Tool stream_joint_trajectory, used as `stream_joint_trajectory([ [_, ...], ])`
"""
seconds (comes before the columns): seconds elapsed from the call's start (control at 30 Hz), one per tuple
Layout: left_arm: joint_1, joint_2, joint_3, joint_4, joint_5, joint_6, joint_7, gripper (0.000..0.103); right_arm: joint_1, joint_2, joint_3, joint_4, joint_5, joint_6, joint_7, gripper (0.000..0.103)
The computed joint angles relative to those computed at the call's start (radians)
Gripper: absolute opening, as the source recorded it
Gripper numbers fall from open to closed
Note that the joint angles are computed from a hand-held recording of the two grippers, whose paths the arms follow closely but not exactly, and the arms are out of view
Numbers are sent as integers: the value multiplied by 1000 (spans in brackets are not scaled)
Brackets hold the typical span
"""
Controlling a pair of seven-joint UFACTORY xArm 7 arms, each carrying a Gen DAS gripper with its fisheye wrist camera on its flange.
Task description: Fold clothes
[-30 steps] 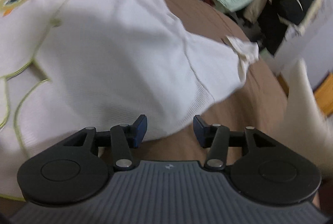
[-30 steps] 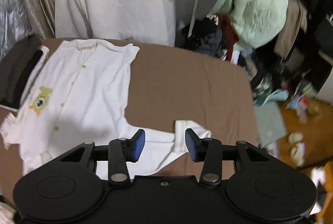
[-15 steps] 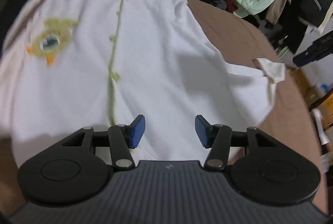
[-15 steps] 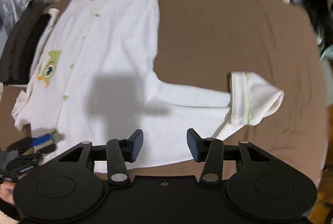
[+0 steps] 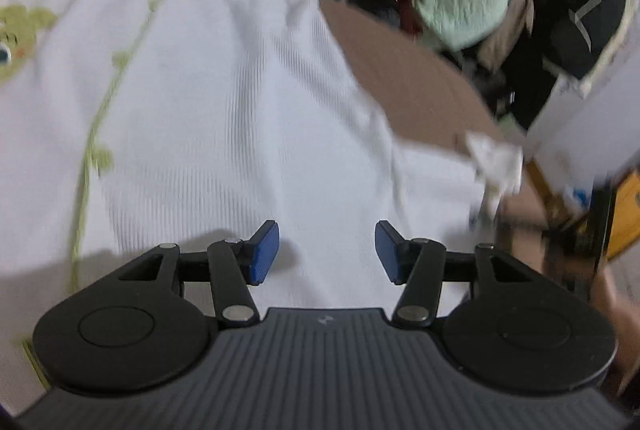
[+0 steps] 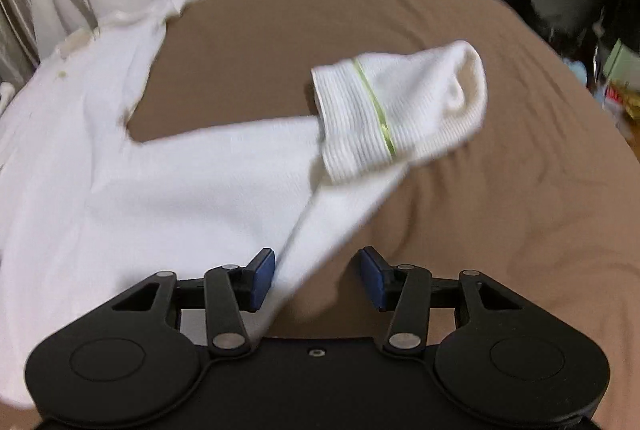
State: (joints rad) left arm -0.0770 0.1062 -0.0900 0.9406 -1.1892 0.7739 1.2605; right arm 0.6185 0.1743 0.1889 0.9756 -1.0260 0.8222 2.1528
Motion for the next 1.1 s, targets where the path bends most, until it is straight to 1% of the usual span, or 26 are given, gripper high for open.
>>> stream_joint_trajectory([
  [0.1, 1, 22, -1, -25, 21, -19, 43, 52, -16, -7, -33, -14, -131, 19, 97, 56],
  [0.13, 7, 34, 0, -20, 15, -10, 51, 52, -25, -8, -36, -10, -133, 50, 95, 47],
  [0.17, 17, 44, 2, -12, 8, 13, 51, 52, -34, -7, -37, 0, -114, 97, 75, 12],
  [0.2, 27, 51, 3, -5, 2, 35, 52, 52, -55, -4, -24, 11, -104, 146, 64, 12],
  [0.23, 37, 53, 5, -1, -1, 55, 53, 52, -34, -23, -33, 6, -118, 196, 95, 12],
  [0.27, 46, 55, 8, 2, -3, 72, 53, 52, -18, -53, -20, -8, -154, 255, 162, 12],
  [0.3, 51, 54, 10, 1, -2, 75, 55, 52, -5, -77, 1, -19, -175, 310, 199, 12],
  [0.33, 57, 53, 12, 0, -1, 80, 57, 52, 7, -97, 25, -27, -186, 361, 219, 12],
  [0.37, 63, 56, 14, 1, 1, 87, 59, 52, 9, -111, 41, -37, -170, 385, 206, 14],
  [0.4, 69, 62, 16, 6, 3, 96, 59, 52, 5, -122, 52, -49, -137, 391, 174, 16],
  [0.43, 76, 74, 18, 17, 7, 110, 53, 52, 2, -133, 62, -61, -104, 398, 143, 24],
  [0.47, 83, 86, 19, 27, 10, 123, 46, 52, -4, -127, 67, -66, -52, 417, 148, 31],
  [0.57, 96, 99, 15, 39, 13, 139, 29, 52, -30, -148, 62, -124, 142, 451, 278, 34],
  [0.6, 99, 99, 14, 41, 13, 140, 25, 52, -34, -174, 66, -158, 169, 455, 328, 34],
  [0.67, 95, 88, 8, 30, 12, 120, 35, 52, -37, -238, 88, -232, 184, 465, 428, 34],
  [0.7, 92, 81, 5, 22, 10, 108, 43, 52, -40, -261, 100, -250, 198, 482, 438, 34],
  [0.77, 83, 66, 1, 6, 4, 81, 63, 52, -47, -294, 120, -264, 220, 515, 409, 38],
  [0.83, 73, 50, -1, -10, 1, 53, 81, 52, -63, -329, 128, -292, 195, 462, 416, 38],
  [0.93, 60, 31, 1, -27, -5, 29, 104, 52, -79, -347, 158, -302, 146, 384, 499, 39],
  [1.0, 60, 27, 7, -31, -5, 30, 119, 52, -79, -320, 178, -299, 89, 341, 549, 44],
  [1.03, 61, 29, 10, -30, -7, 34, 122, 52, -95, -297, 194, -287, 65, 321, 541, 47],
  [1.07, 64, 30, 14, -29, -8, 41, 126, 52, -81, -265, 168, -267, 43, 304, 491, 50],
  [1.1, 66, 31, 15, -30, -15, 45, 131, 52, -84, -237, 153, -244, 36, 294, 409, 54],
])
